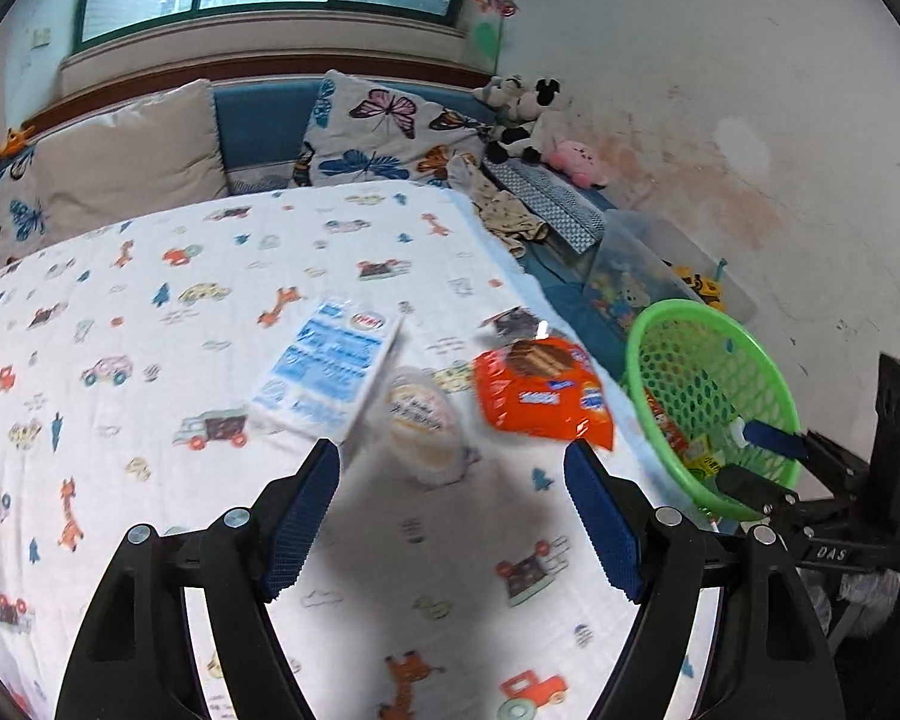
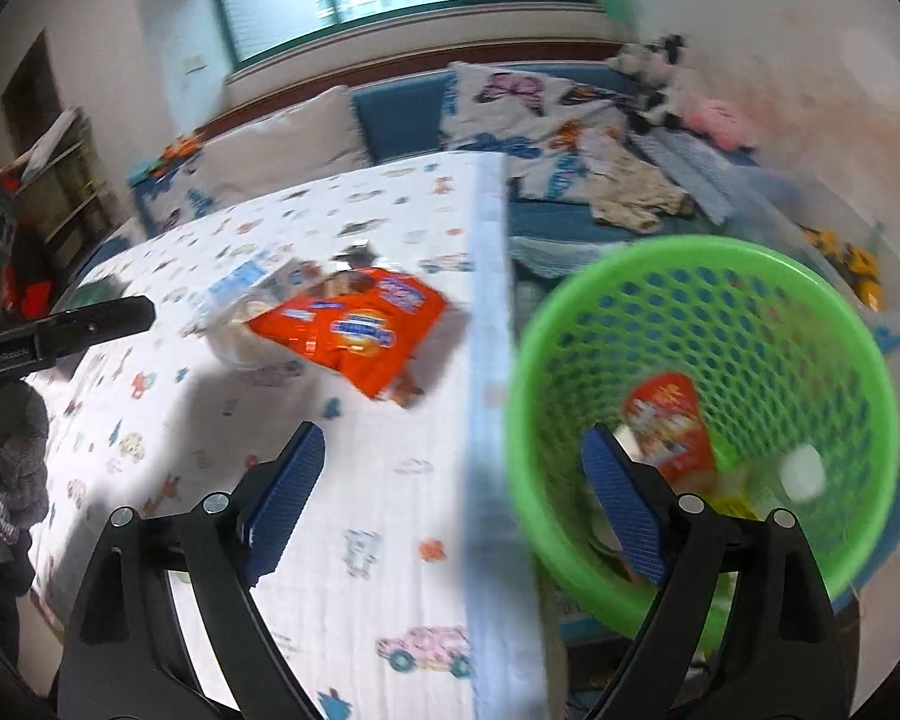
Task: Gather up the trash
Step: 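Move both grippers back over the table toward the orange wafer bag, then grasp the orange Ovaltine wafer bag with the right gripper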
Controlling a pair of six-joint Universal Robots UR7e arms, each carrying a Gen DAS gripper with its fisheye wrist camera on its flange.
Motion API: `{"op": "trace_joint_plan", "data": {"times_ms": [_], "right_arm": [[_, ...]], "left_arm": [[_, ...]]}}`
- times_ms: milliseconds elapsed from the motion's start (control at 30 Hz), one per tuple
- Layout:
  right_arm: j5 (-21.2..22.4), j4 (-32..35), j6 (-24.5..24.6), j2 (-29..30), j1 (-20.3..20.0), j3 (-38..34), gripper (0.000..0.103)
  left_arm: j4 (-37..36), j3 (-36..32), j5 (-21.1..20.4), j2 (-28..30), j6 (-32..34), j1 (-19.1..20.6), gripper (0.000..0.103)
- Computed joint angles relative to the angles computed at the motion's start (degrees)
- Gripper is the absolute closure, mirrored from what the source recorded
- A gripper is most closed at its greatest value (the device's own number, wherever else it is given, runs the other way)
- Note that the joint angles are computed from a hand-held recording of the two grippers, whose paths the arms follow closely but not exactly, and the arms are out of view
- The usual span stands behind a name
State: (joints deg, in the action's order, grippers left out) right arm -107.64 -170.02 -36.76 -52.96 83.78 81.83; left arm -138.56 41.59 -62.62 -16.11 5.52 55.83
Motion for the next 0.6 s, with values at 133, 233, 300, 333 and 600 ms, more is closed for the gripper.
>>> {"op": "trace_joint_plan", "data": {"times_ms": [133,233,300,333,600], "right_arm": [[0.2,5.7,-5.9,2.9,0.8,-5.3,0.013],[0.7,12.0,-9.1,4.7,1.2,-9.6,0.01],[0.7,15.4,-12.0,6.2,1.5,-12.8,0.009],[0.9,17.6,-13.3,7.1,1.6,-14.8,0.008],[-0.8,32.4,-23.2,14.3,2.7,-29.3,0.005]], "left_arm": [[-0.1,2.2,-0.1,-1.4,-1.2,0.7,0.028],[0.4,2.8,-0.3,-1.7,-1.8,1.1,0.028],[0.6,3.3,-0.6,-2.0,-1.9,1.2,0.028],[0.7,3.3,-0.6,-2.0,-1.8,1.3,0.028],[2.6,1.6,-1.3,-1.1,-1.1,1.7,0.029]]}}
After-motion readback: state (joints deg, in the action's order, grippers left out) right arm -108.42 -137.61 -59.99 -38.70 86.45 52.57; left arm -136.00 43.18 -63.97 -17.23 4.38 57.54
